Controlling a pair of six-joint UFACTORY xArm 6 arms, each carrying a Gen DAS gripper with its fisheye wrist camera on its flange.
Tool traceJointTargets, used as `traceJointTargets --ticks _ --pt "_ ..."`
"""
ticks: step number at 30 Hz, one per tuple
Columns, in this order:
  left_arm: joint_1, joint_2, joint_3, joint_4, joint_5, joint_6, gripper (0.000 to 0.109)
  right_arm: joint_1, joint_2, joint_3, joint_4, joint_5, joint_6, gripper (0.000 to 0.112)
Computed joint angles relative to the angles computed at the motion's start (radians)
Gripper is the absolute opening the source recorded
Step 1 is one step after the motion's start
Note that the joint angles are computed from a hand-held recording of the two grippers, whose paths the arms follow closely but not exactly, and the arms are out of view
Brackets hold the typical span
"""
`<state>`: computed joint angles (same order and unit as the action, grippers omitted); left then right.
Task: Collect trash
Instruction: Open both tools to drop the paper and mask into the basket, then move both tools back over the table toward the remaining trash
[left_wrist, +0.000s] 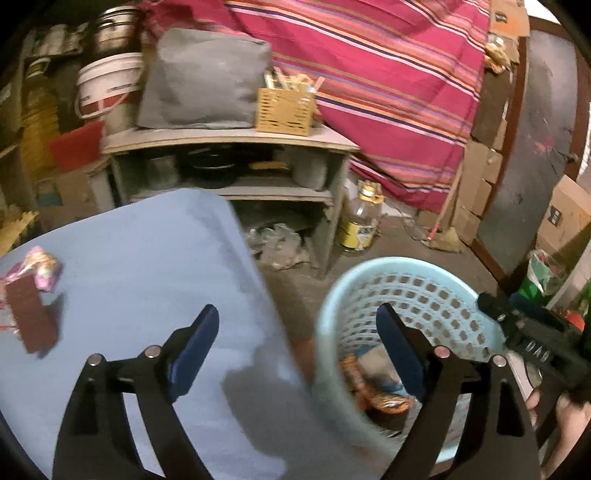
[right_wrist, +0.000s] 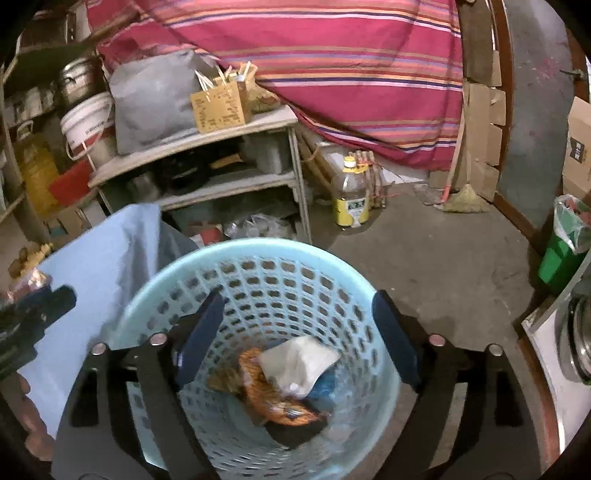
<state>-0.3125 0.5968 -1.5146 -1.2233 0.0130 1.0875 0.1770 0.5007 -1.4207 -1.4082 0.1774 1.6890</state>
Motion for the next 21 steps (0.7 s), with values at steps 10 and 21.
traceJointTargets --ticks 10,21 --pt "0.200 -0.089 0.074 -0.401 -0.059 0.469 0.093 0.151 0.117 -0.194 0.074 0.063 -0.079 0.098" --pt "0.444 -0.068 0.019 -0.595 -0.043 0.695 0.096 0.307 0.417 -0.609 0.548 0.127 -0.547 0.099"
